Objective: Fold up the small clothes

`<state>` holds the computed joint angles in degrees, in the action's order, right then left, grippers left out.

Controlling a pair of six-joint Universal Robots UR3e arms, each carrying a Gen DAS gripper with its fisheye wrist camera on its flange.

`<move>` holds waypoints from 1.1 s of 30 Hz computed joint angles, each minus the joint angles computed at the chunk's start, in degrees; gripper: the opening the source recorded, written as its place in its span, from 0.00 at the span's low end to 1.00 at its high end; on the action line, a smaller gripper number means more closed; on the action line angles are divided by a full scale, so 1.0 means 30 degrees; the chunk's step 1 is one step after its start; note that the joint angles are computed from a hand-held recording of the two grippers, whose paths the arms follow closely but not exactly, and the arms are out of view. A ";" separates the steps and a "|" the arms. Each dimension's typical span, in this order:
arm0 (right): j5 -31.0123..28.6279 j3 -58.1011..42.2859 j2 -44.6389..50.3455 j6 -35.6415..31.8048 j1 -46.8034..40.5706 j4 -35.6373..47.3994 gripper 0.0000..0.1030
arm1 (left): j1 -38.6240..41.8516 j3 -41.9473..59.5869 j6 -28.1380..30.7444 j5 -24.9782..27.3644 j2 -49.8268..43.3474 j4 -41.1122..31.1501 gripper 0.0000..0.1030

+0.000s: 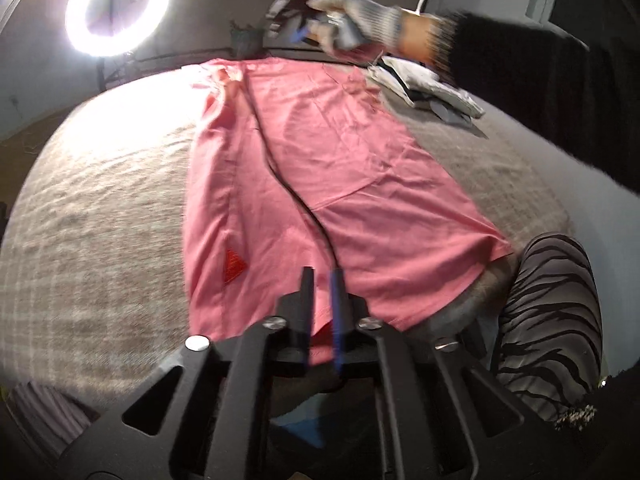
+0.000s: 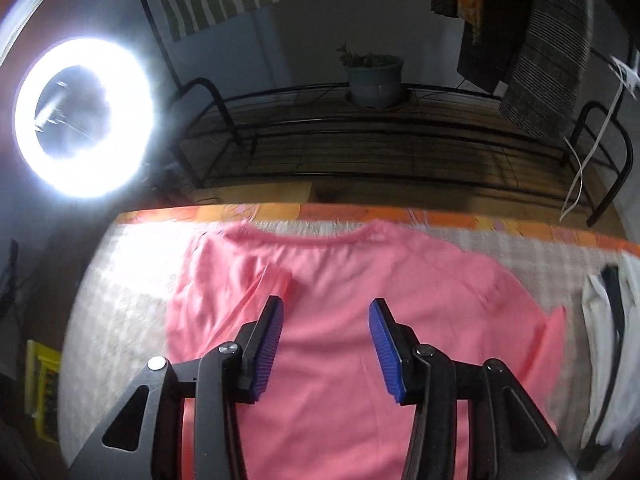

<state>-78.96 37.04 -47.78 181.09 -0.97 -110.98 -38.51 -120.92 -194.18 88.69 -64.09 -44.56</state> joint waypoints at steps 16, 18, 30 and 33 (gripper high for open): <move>0.5598 2.4284 -2.2999 -0.6692 -0.5221 0.1563 0.46 | -0.0384 -0.2094 -0.0701 0.1853 -0.3114 0.3482 0.03; 0.6081 2.4785 -2.5238 -0.8085 -0.6659 0.3903 0.46 | -0.0556 -0.2108 -0.0966 0.1763 -0.2889 0.3670 0.00; 0.5756 2.4342 -2.4660 -0.6701 -0.4687 0.2164 0.46 | -0.3128 -0.1196 -0.3213 0.3140 -0.1931 0.3252 0.05; 0.5494 2.4386 -2.2996 -0.5032 -0.2985 -0.0086 0.46 | -0.2261 -0.1897 -0.3242 0.2675 -0.1439 0.3213 0.29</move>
<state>-62.47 110.20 -116.77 166.00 -9.93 -111.24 -45.30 -126.62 -203.90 96.72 -68.40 -34.92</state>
